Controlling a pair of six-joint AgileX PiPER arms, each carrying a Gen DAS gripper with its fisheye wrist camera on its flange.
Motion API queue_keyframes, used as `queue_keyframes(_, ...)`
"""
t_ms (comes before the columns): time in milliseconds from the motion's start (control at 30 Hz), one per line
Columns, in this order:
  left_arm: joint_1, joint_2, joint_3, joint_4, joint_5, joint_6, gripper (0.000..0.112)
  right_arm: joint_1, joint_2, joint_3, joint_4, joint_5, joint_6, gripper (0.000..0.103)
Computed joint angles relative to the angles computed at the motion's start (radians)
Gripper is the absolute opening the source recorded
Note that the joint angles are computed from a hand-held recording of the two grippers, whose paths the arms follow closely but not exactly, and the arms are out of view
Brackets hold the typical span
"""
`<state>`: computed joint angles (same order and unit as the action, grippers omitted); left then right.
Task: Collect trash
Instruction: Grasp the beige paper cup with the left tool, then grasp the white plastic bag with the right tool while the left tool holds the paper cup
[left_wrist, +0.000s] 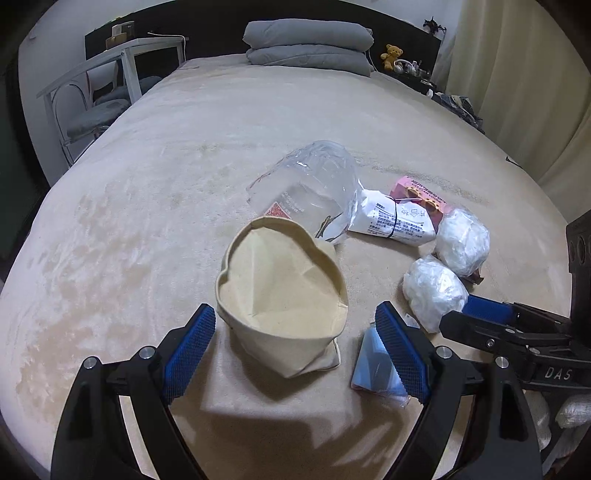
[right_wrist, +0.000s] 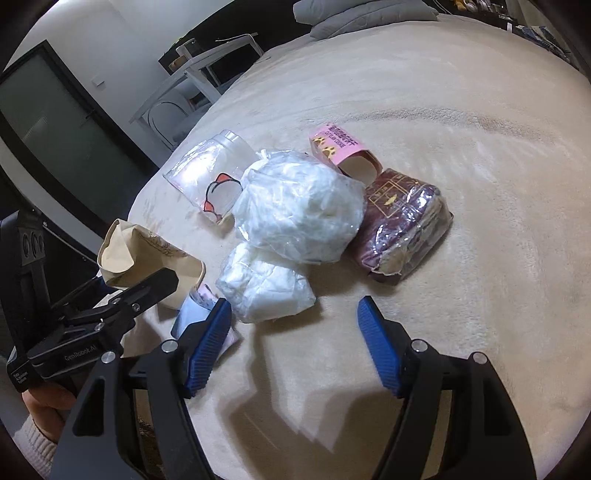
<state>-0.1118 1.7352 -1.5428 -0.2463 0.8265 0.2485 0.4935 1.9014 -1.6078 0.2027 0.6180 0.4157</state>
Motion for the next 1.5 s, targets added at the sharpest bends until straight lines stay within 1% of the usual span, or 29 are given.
queue_keyframes(100, -0.003, 0.007, -0.009, 0.015, 0.001, -0.019, 0.087, -0.003, 0.005, -0.011, 0.020, 0.002, -0.011, 0.072)
queue_keyframes(133, -0.003, 0.012, -0.015, 0.020, 0.001, -0.026, 0.087, -0.008, 0.007, -0.008, 0.042, 0.000, -0.024, 0.080)
queue_keyframes(167, -0.002, 0.015, -0.016, 0.021, 0.001, -0.030, 0.087, -0.012, 0.011, -0.010, 0.058, 0.000, -0.033, 0.082)
queue_keyframes(333, -0.004, 0.039, -0.046, 0.027, 0.010, -0.043, 0.085, -0.010, 0.023, -0.022, 0.033, -0.006, -0.008, 0.082)
queue_keyframes(400, -0.005, 0.049, -0.058, 0.014, 0.022, -0.026, 0.059, -0.005, 0.025, -0.026, 0.012, -0.004, 0.006, 0.081)
queue_keyframes(433, -0.011, 0.049, -0.057, 0.034, 0.019, -0.034, 0.057, -0.001, 0.026, -0.027, -0.003, -0.003, 0.016, 0.076)
queue_keyframes(467, -0.015, 0.044, -0.047, 0.041, 0.007, -0.032, 0.055, 0.002, 0.029, -0.030, -0.010, -0.006, 0.015, 0.072)
queue_keyframes(500, -0.014, 0.040, -0.041, 0.035, 0.003, -0.027, 0.054, 0.003, 0.028, -0.028, -0.003, -0.011, 0.003, 0.066)
queue_keyframes(533, -0.016, 0.035, -0.034, 0.032, -0.002, -0.023, 0.054, 0.004, 0.034, -0.036, 0.012, -0.010, -0.013, 0.058)
queue_keyframes(567, -0.020, 0.028, -0.024, 0.040, -0.012, -0.024, 0.053, 0.009, 0.039, -0.045, 0.009, -0.007, -0.019, 0.053)
queue_keyframes(633, -0.027, 0.018, -0.010, 0.044, -0.024, -0.022, 0.053, 0.025, 0.039, -0.051, -0.042, -0.002, 0.010, 0.053)
queue_keyframes(733, -0.036, -0.002, 0.015, 0.048, -0.041, -0.019, 0.052, 0.032, 0.027, -0.031, -0.051, -0.020, 0.021, 0.050)
queue_keyframes(933, -0.024, -0.044, 0.072, 0.016, -0.072, -0.002, 0.052, 0.042, -0.028, 0.036, -0.054, -0.057, 0.030, 0.049)
queue_keyframes(1100, -0.019, -0.092, 0.130, -0.013, -0.099, 0.014, 0.051, 0.043, -0.083, 0.101, 0.022, -0.086, -0.020, 0.049)
queue_keyframes(1167, -0.014, -0.113, 0.153, -0.033, -0.108, 0.021, 0.051, 0.038, -0.110, 0.139, 0.091, -0.102, -0.070, 0.049)
queue_keyframes(1233, -0.007, -0.124, 0.163, -0.046, -0.110, 0.029, 0.051, 0.050, -0.128, 0.158, 0.064, -0.107, -0.044, 0.049)
queue_keyframes(1500, -0.006, -0.208, 0.253, -0.079, -0.145, 0.051, 0.051, 0.053, -0.193, 0.229, 0.036, -0.142, -0.003, 0.049)
